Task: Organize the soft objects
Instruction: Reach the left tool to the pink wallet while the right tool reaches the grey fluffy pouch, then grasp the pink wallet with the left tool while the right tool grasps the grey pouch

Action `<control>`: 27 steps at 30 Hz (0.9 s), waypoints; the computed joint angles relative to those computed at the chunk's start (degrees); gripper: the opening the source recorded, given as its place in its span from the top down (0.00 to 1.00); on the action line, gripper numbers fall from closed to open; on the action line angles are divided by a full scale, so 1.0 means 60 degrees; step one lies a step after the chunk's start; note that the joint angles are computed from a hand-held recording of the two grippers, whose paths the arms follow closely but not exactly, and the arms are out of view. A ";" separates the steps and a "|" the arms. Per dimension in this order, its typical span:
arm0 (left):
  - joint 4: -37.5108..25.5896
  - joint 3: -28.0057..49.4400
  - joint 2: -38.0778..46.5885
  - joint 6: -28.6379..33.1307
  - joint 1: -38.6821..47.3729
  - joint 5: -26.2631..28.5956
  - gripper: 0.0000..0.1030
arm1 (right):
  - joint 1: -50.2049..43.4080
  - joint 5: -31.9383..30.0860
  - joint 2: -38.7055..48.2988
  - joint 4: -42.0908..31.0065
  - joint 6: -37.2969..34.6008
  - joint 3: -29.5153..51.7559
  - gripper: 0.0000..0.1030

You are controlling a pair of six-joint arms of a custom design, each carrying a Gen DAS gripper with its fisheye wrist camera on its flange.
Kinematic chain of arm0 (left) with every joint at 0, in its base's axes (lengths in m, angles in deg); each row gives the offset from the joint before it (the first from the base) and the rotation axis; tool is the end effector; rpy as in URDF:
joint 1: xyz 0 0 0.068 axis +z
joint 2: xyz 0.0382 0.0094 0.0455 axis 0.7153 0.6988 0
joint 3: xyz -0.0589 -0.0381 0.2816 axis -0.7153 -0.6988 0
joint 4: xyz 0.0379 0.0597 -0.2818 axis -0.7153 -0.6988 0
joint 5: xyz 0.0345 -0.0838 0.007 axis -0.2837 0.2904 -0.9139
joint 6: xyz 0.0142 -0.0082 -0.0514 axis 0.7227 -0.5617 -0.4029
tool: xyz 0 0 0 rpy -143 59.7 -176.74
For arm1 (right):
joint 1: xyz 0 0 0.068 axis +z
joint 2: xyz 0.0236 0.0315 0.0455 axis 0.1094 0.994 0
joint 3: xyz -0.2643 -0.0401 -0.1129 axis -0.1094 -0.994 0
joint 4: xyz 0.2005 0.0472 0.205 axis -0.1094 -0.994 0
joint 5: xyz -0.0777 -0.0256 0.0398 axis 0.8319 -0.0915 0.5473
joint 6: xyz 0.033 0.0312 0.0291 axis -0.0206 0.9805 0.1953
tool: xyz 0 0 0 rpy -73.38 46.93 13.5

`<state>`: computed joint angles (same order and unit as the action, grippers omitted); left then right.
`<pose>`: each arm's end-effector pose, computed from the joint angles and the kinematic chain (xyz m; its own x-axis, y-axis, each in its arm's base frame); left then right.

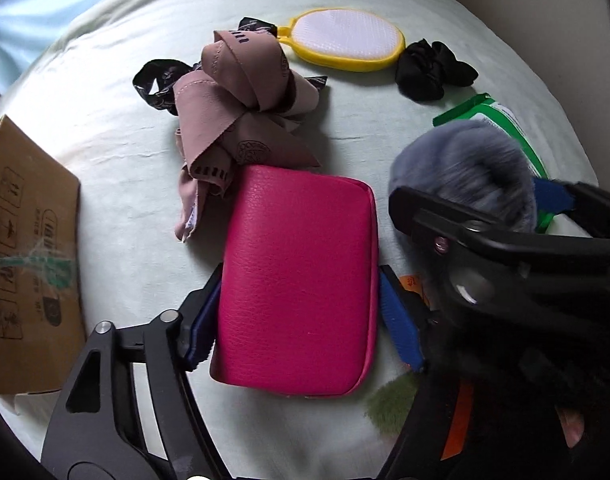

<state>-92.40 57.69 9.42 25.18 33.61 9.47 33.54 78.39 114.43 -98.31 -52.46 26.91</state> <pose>0.2859 -0.0625 0.0923 -0.8960 0.2385 -0.3745 0.2651 0.9640 -0.0203 0.2562 0.1308 0.1129 -0.9060 0.0887 -0.4138 0.0039 0.9795 0.2015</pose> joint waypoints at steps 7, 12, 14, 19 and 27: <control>-0.0421 0.0088 -0.0194 0.0030 0.0080 0.0196 0.47 | -0.0344 -0.0150 -0.0005 0.0279 -0.0072 -0.0335 0.45; -0.1216 0.0297 -0.0630 0.0085 0.0210 0.0393 0.51 | -0.0275 -0.0191 -0.0546 0.0008 -0.0033 -0.0426 0.52; -0.1665 0.0324 -0.1112 0.0109 0.0268 0.0475 0.52 | -0.0275 -0.0161 -0.1008 -0.0274 0.0003 -0.0452 0.53; -0.3078 0.0701 -0.2518 0.0100 0.0360 0.0571 0.52 | 0.0063 0.0184 -0.2507 -0.1482 0.0222 -0.0287 0.53; -0.5969 0.2198 -0.4843 0.0088 0.1306 0.1062 0.52 | 0.0975 0.1089 -0.4476 -0.4572 0.0550 0.1526 0.53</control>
<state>-128.21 70.88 -19.65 25.71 41.45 15.84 39.40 84.93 87.58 -125.74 -49.16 36.06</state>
